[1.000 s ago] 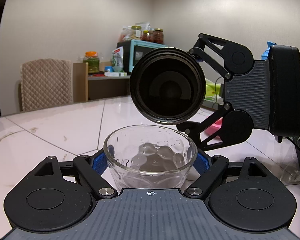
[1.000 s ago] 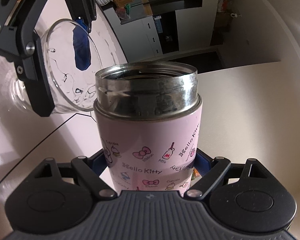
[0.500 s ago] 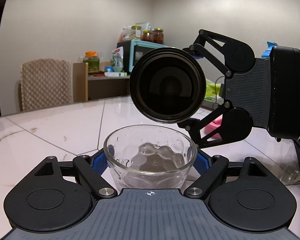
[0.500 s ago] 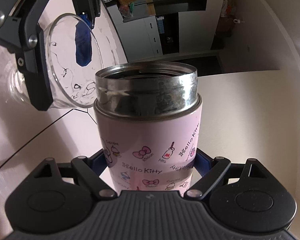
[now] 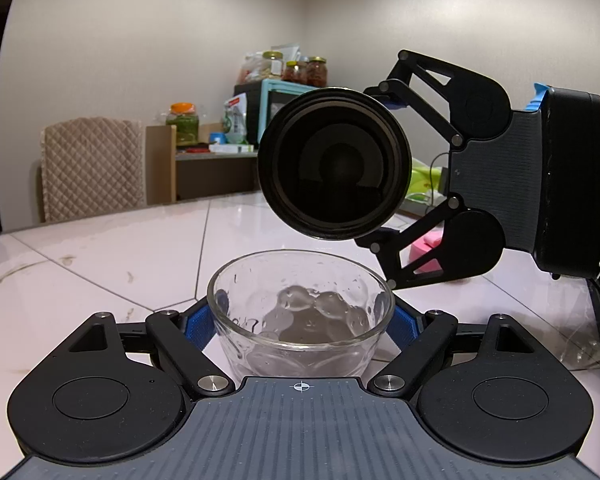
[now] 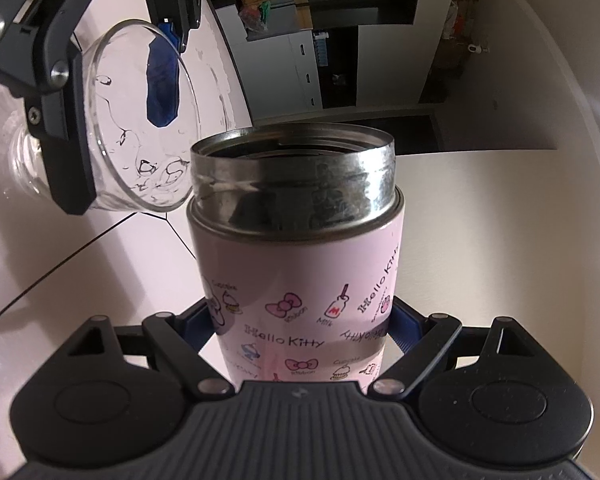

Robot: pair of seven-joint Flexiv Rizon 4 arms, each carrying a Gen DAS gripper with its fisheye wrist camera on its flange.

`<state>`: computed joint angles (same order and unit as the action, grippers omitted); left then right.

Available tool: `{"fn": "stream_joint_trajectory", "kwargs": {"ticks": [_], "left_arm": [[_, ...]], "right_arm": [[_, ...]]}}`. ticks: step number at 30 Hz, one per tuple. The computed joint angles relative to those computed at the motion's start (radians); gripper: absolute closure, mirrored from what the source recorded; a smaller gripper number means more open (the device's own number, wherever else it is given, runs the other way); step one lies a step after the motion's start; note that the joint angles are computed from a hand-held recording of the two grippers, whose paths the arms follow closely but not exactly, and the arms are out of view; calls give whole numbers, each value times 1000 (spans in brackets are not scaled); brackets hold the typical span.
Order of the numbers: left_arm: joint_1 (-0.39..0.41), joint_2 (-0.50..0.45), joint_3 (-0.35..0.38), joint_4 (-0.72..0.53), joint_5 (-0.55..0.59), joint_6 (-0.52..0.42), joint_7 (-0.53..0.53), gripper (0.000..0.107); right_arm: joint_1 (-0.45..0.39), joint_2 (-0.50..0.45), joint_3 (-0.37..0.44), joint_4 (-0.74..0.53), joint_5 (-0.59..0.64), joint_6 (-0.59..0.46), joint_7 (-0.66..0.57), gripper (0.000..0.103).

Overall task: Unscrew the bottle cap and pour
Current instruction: 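Tilt the thermos with the right gripper so its rim faces the glass, then pour water from the thermos into the glass held by the left gripper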

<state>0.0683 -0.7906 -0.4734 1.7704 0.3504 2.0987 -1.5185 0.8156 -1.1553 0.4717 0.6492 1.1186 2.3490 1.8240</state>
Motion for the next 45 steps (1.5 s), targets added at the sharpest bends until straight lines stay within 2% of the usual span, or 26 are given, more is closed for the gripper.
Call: {"fn": "stream_joint_trajectory", "kwargs": {"ticks": [10,28,29,31,32,35,37,45], "left_arm": [[-5,1,5,0,-3,1,-1,19],[-9,2,8,0,-4,2,-3,19],[-8,2,7,0,-3,2,-3,19],[-8,2,7,0,-3,2,-3,19],[-9,2,8,0,-4,2,-3,19],[-10,1,9,0,-5,3,-3,19],[-10,1,9,0,-4,2,-3,19],[-11,2,9,0,-5,2,-3,19]], "right_arm": [[14,12,-19,65,-56,37,58,15],[39,-12,-2,-27,-24,32,-35,15],[44,-5,-25,-13,-21,22,-15,15],[38,-5,-4,89,-111,94,102,15],[43,3,-24,113,-114,96,130,15],[43,-5,-11,101,-125,100,120,15],[53,-18,-25,50,-96,74,81,15],[48,-8,-29,98,-126,96,117,15]]}}
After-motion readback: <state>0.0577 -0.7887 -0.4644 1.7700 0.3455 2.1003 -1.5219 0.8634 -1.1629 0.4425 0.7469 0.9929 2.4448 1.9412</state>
